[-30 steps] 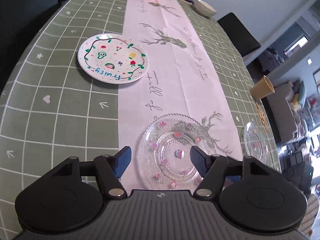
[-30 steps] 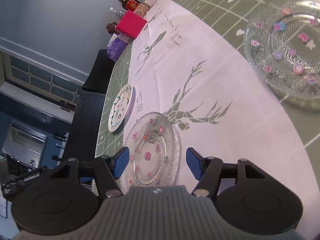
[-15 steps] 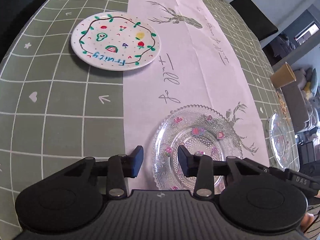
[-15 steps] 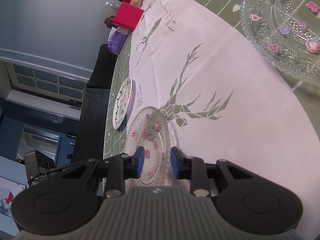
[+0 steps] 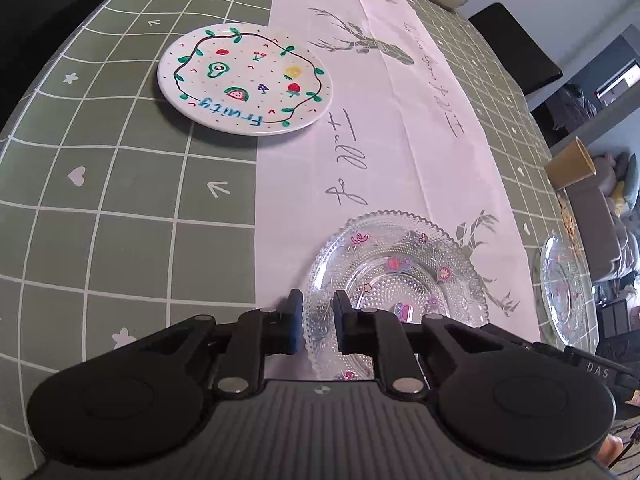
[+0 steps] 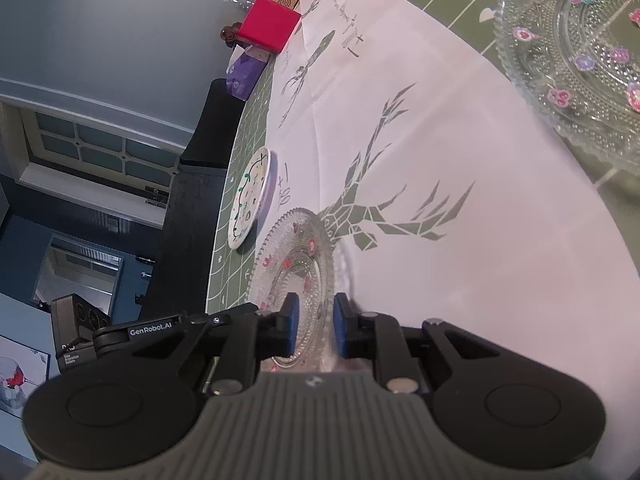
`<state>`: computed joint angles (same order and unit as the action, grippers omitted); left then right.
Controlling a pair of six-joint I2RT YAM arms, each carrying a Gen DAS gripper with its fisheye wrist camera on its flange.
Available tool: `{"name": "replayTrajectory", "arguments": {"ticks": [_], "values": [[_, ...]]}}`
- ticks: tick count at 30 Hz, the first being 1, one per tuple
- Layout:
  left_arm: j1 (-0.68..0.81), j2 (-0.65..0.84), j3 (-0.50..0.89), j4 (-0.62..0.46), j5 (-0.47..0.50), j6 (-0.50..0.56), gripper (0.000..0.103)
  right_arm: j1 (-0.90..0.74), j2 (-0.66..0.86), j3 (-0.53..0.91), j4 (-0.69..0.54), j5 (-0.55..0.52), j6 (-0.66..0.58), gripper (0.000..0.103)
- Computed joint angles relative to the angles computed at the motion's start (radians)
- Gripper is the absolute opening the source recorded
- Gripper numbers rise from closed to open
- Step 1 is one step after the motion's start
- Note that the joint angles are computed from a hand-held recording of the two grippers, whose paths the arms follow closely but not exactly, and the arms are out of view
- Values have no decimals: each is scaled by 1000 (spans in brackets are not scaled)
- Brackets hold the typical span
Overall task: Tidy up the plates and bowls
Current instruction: 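Close both grippers on the glass plate's rim, then lift the glass plate with both grippers and carry it along the runner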
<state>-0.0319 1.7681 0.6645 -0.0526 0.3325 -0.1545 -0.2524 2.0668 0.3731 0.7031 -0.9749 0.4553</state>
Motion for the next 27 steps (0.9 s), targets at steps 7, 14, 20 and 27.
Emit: {"name": "replayTrajectory", "arguments": {"ticks": [7, 14, 20, 27], "values": [[-10, -25, 5, -45, 2, 56, 18, -14, -8, -30, 23, -4, 15, 19], [-13, -74, 12, -83, 61, 64, 18, -34, -36, -47, 1, -50, -10, 19], [-80, -58, 41, -124, 62, 74, 18, -81, -63, -63, -43, -14, -47, 19], [-144, -42, 82, -205, 77, 101, 18, -233, -33, -63, -114, -84, -134, 12]]}}
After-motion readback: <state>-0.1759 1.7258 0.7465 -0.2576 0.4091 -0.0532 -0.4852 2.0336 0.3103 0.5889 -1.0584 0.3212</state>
